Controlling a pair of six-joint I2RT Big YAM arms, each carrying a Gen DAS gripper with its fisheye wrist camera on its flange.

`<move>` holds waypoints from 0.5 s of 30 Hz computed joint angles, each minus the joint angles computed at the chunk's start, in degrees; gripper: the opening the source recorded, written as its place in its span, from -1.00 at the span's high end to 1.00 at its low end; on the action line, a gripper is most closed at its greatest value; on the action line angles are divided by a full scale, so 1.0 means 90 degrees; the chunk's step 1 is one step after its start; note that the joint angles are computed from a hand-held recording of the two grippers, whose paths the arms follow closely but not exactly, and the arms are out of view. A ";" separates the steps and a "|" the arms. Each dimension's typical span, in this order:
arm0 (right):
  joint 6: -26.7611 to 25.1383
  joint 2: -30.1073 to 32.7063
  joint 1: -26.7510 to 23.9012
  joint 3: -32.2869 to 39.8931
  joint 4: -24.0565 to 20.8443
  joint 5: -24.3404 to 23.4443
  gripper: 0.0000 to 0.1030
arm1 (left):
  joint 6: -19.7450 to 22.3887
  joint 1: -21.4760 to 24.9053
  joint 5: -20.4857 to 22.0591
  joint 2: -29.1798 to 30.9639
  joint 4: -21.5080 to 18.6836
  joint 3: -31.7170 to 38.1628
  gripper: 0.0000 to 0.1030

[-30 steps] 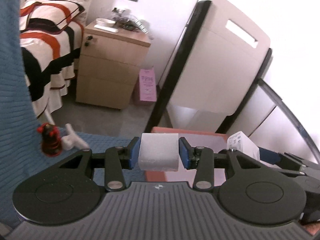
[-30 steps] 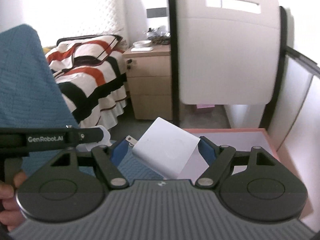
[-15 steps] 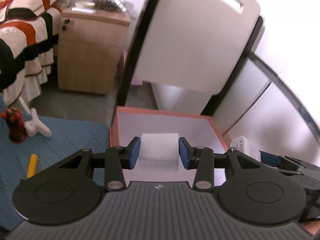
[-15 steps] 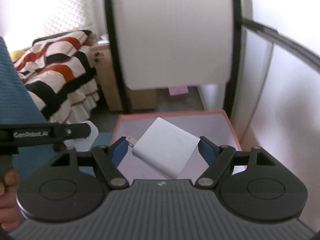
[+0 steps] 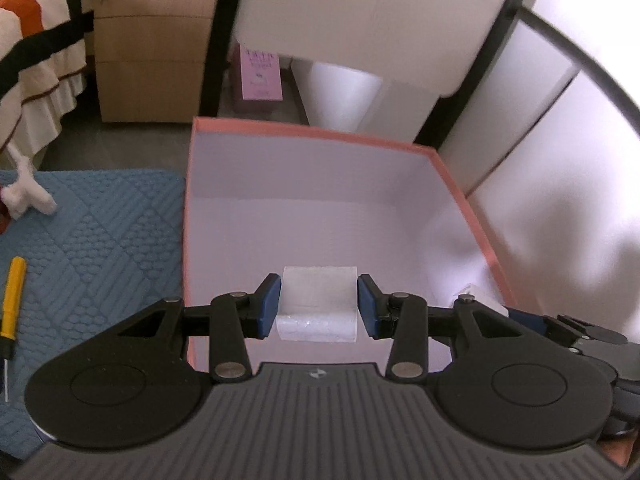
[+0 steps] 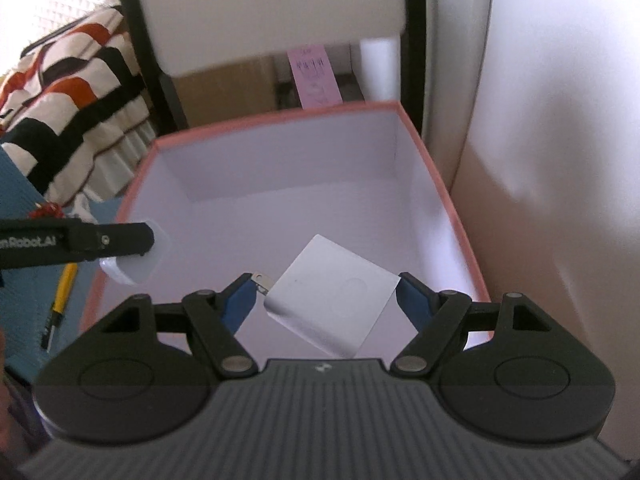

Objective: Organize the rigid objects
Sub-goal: 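Open the left gripper to drop the charger into the box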

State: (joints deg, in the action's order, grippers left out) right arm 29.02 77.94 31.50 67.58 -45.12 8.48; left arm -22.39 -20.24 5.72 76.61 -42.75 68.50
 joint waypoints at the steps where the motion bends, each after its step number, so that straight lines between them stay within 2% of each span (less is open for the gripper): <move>1: 0.0010 0.0017 -0.0027 -0.0028 -0.0008 -0.0049 -0.54 | 0.0003 -0.0036 0.0003 0.0059 0.0002 -0.0001 0.07; 13: -0.0050 0.0202 -0.0179 -0.0123 -0.0187 -0.0448 -0.55 | 0.0141 -0.0112 0.0069 0.0244 0.0067 -0.0091 0.06; 15: -0.0055 0.0182 -0.0208 -0.0123 -0.0187 -0.0494 -0.53 | 0.0210 -0.0124 -0.0041 0.0225 -0.0011 -0.0044 0.05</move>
